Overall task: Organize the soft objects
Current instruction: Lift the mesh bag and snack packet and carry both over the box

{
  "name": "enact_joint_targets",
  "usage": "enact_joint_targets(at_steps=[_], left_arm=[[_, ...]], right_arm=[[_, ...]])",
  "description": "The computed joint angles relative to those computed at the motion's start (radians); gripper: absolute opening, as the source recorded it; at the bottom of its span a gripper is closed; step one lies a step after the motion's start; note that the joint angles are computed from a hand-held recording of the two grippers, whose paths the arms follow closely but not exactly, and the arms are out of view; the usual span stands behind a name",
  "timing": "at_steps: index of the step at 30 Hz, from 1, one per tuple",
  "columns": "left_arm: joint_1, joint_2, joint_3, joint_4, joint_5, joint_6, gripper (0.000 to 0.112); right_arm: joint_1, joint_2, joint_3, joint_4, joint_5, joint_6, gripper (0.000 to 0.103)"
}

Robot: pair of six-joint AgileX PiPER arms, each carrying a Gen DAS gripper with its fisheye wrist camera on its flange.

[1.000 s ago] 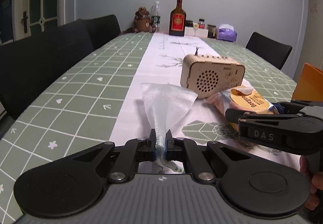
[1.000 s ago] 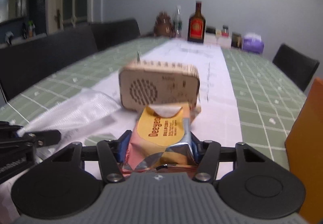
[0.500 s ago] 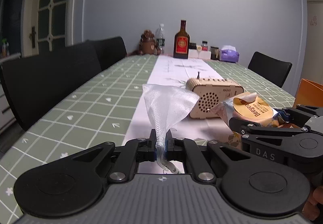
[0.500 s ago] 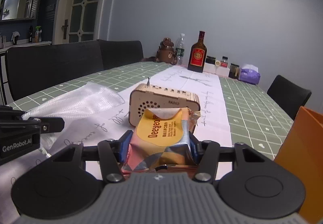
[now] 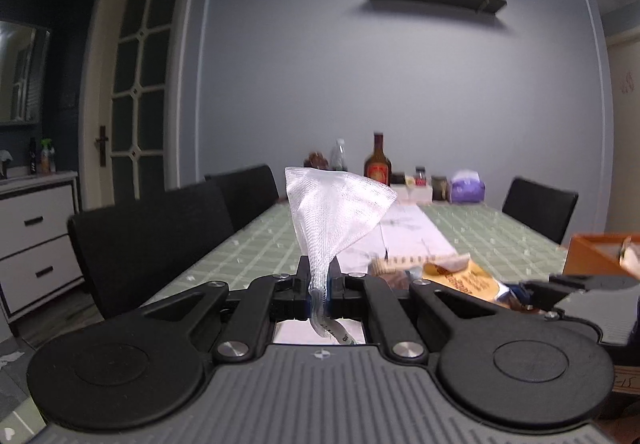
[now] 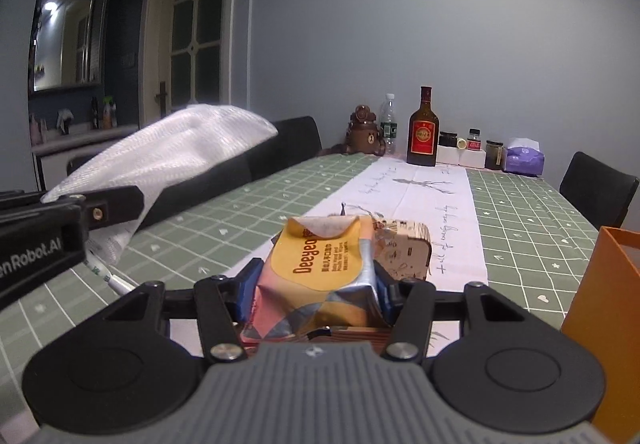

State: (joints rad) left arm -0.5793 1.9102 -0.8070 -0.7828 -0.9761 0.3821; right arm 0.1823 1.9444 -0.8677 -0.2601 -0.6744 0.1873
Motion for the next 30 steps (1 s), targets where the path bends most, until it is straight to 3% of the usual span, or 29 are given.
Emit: enact_joint_targets(at_steps=[4, 9, 15, 20, 30], left_arm=[[-0.085, -0.043, -0.006, -0.148, -0.100, 0.084, 0.006], [-0.138, -0.126, -0.012, -0.206, -0.106, 0.139, 0.006], [-0.169, -0.211, -0.023, -0.184, -0.001, 0.178, 0.006], [-0.207, -0.208, -0.074, -0.138, 0.052, 0.178, 0.006], [-0.243, -0.146, -0.151, 0.068, 0.181, 0.043, 0.006]], right_arm=[[-0.017, -0.091, 0.093, 0.010, -0.065, -0.002, 0.055], [-0.078, -0.231, 0.196, -0.072, -0.110, 0.094, 0.055], [-0.191, -0.422, 0.284, -0.192, -0.099, 0.152, 0.055], [-0.310, -0.569, 0.328, -0.268, -0.036, 0.176, 0.055], [-0.656, -0.665, 0.294, -0.655, 0.071, 0.424, 0.055]])
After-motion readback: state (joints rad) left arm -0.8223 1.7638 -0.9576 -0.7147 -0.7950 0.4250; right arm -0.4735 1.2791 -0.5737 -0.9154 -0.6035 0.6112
